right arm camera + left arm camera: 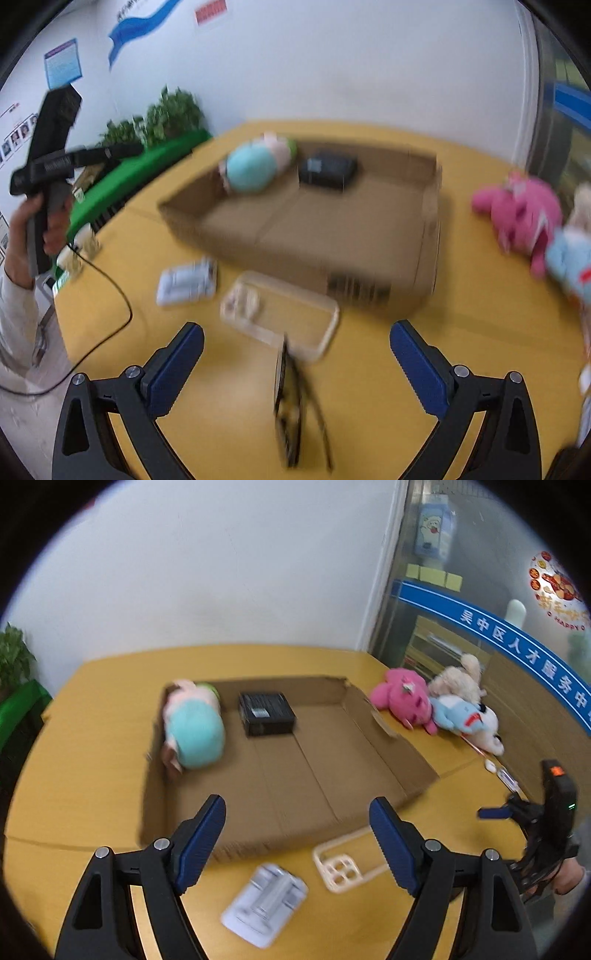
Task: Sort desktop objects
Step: 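Grasp the black sunglasses by the frame with both grippers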
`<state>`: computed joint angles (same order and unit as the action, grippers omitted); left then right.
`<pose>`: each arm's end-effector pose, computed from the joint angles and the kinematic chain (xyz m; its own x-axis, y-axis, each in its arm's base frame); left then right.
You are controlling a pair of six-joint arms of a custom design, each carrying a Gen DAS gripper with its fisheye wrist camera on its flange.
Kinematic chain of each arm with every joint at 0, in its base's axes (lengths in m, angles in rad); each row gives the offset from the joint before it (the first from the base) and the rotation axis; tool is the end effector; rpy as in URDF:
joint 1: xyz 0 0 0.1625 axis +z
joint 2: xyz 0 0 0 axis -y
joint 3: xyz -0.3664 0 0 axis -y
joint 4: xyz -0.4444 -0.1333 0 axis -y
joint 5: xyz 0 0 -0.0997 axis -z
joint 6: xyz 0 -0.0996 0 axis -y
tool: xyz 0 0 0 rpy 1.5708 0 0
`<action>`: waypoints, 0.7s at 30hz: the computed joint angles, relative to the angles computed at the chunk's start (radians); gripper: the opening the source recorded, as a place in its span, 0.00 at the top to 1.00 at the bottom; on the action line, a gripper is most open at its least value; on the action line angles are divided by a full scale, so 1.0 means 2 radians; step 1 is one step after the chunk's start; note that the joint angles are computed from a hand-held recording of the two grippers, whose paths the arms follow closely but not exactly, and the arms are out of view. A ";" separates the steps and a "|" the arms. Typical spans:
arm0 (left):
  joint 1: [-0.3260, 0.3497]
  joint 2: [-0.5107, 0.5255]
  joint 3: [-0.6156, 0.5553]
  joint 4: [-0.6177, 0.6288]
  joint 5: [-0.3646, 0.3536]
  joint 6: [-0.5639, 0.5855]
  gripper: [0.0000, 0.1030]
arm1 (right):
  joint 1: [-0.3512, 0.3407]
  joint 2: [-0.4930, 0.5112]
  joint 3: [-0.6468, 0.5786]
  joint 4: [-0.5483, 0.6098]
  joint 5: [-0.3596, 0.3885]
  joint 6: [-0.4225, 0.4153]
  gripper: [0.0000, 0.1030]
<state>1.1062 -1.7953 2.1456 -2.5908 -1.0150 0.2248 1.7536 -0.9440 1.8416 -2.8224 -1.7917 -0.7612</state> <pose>-0.0429 -0.5004 0.3628 -0.8051 0.2418 -0.5416 0.5444 0.6637 -0.5129 0.2222 -0.5886 0.0552 -0.5870 -0.7106 0.3879 -0.7948 0.5970 -0.1092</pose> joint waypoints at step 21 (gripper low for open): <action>0.048 0.084 0.035 0.052 -0.151 -0.092 0.22 | -0.017 0.051 0.054 -0.056 -0.142 -0.006 0.49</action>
<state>1.2024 -1.6282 2.2159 -2.4878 -1.3172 0.0417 1.7189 -0.8430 1.9489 -2.9346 -2.0750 -0.7732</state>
